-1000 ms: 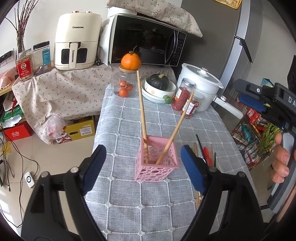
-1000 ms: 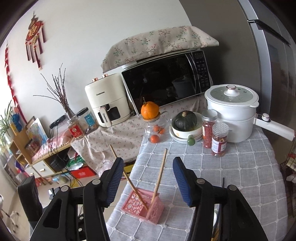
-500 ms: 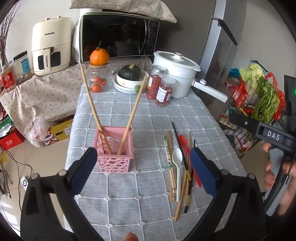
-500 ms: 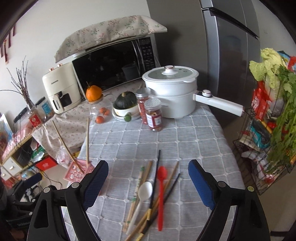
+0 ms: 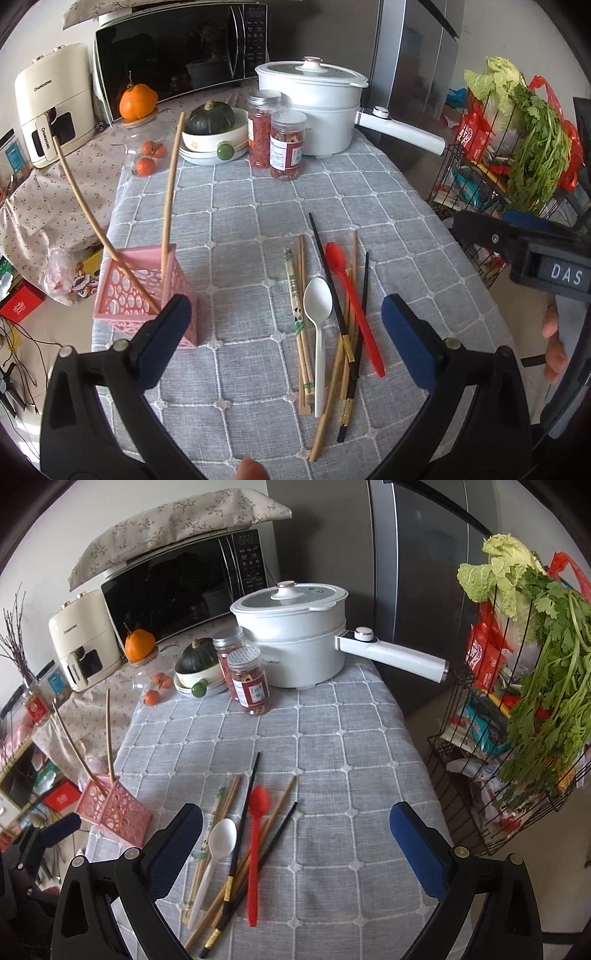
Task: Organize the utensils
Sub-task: 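Move the left gripper back over the utensil pile, then grasp the paper-wrapped chopstick pair with the left gripper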
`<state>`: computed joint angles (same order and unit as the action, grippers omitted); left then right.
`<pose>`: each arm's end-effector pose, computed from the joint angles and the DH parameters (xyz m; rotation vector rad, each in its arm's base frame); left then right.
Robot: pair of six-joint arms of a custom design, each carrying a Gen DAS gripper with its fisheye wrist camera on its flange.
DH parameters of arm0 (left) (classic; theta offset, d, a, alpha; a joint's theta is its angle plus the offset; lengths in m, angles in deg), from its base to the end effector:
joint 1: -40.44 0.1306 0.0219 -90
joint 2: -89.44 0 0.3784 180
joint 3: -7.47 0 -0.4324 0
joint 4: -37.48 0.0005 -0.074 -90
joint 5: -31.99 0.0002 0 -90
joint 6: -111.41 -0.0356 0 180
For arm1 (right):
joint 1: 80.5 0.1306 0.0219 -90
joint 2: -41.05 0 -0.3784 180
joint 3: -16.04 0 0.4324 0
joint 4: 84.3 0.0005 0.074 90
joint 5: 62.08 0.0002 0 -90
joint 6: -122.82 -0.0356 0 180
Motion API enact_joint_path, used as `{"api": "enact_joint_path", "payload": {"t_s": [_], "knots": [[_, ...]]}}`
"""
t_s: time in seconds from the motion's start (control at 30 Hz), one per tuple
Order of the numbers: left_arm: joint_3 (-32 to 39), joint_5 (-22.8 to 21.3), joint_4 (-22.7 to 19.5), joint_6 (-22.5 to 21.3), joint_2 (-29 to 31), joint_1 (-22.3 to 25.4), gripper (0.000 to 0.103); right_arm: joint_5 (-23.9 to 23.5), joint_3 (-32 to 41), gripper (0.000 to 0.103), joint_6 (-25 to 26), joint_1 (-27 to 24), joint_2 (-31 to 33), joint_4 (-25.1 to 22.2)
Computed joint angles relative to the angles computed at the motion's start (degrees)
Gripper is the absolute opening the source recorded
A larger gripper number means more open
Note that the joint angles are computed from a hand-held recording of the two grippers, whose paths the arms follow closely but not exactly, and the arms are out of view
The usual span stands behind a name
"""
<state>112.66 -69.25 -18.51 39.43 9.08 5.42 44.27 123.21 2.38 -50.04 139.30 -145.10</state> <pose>0.4827 -0.3304 0.4614 0.2746 2.4205 -0.1766 0.4966 0.2799 0.4869 0.1200 2.4272 0.1244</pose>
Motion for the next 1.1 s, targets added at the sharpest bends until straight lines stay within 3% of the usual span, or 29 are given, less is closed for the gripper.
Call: {"api": "enact_joint_path", "payload": {"t_s": [0.1, 0.3, 0.37, 0.43, 0.53, 0.73, 0.87, 0.93, 1.1], "knots": [[2.79, 0.56, -1.12, -0.03, 2.61, 0.08, 0.102, -1.03, -0.51, 0.102, -0.52, -1.32, 0.08, -0.57], [14.83, 1.98, -13.01, 1.1, 13.12, 0.82, 0.102, -3.94, -0.87, 0.102, -3.39, -3.76, 0.36, -0.96], [17.88, 4.3, -15.14, 2.64, 16.22, 1.53, 0.091, -4.9, -0.75, 0.102, -4.08, -4.28, 0.81, -1.49], [21.03, 6.17, -17.85, 3.63, 19.42, 2.15, 0.07, -5.45, -0.58, 0.102, -4.61, -4.64, 1.35, -2.33], [24.17, 6.97, -20.35, 4.56, 23.24, 2.92, 0.051, -5.85, -0.38, 0.102, -5.25, -5.18, 1.97, -3.43], [25.13, 11.3, -20.28, 7.39, 25.77, 4.77, 0.032, -8.21, -0.62, 0.102, -6.64, -6.29, 2.14, -3.47], [25.07, 11.75, -19.23, 7.06, 25.92, 4.93, 0.024, -8.38, 0.0, 0.102, -6.45, -6.48, 2.89, -4.15], [25.92, 12.2, -19.39, 6.79, 26.56, 5.0, 0.011, -8.78, 0.43, 0.102, -6.65, -6.68, 3.53, -4.53], [24.21, 11.52, -16.68, 5.3, 24.97, 5.01, 0.011, -11.97, 1.52, 0.102, -7.48, -7.51, 5.85, -5.74]]}}
